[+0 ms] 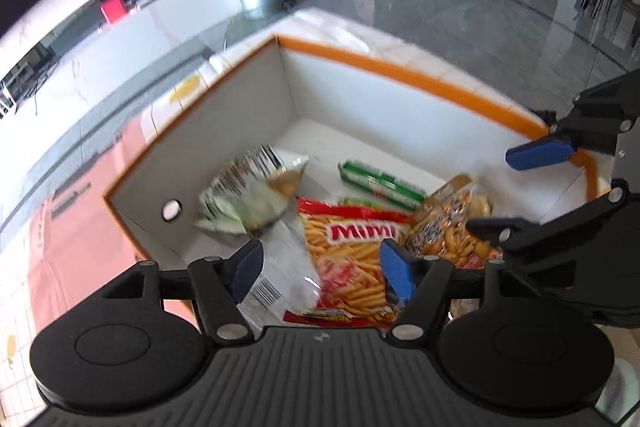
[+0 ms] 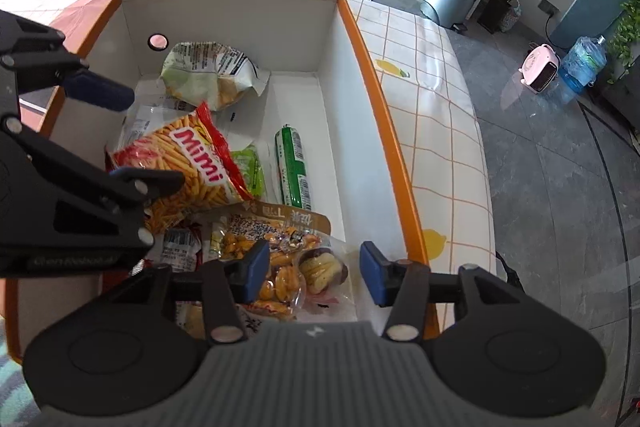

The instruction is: Organize snacks

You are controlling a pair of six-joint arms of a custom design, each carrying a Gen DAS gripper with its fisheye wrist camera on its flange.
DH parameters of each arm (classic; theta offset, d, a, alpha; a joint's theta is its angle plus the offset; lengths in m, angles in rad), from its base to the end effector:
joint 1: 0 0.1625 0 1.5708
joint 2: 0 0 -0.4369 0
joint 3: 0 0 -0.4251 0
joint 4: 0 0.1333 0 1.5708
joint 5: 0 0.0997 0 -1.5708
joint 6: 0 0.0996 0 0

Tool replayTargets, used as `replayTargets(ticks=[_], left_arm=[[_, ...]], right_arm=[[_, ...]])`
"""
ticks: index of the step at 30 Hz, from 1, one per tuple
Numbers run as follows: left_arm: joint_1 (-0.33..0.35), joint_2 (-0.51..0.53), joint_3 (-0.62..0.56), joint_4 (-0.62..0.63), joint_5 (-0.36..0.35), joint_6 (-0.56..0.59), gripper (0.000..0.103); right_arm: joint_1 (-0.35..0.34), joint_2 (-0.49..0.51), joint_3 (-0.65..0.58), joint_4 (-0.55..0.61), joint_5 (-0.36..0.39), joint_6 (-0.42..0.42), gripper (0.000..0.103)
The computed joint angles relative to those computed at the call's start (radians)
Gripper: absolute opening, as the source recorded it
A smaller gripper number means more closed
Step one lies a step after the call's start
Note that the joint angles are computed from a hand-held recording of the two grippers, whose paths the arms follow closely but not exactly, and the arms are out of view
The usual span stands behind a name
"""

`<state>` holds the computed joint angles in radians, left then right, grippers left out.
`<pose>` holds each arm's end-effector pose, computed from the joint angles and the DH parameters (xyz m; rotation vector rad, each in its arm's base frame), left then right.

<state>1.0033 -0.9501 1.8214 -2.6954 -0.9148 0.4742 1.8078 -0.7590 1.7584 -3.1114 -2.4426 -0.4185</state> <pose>-0.1826 -0.6474 0.1412 1.1391 2.2011 -0.3542 0.2117 -0.6334 0.1020 0.4355 -2.1569 0.5108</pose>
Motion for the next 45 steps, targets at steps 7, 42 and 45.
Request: replayTargets(ticks=[7,42,45], left_arm=[[-0.03,-0.118,0.045,-0.034,-0.014,-0.041,0.079],[-0.016,-0.528,0.468,-0.515,0.209,0.014,0.094],[0.012,-0.525,0.47,-0.491,0.2,0.001,0.094]], right_arm=[[0.06,-0.076,0.025,0.124,0.042,0.174,0.063],[0.373,0.224,0.116,-0.621,-0.072,0.343,0.092],[0.368,0.257,0.09,-0.604,-0.103,0.335,0.092]])
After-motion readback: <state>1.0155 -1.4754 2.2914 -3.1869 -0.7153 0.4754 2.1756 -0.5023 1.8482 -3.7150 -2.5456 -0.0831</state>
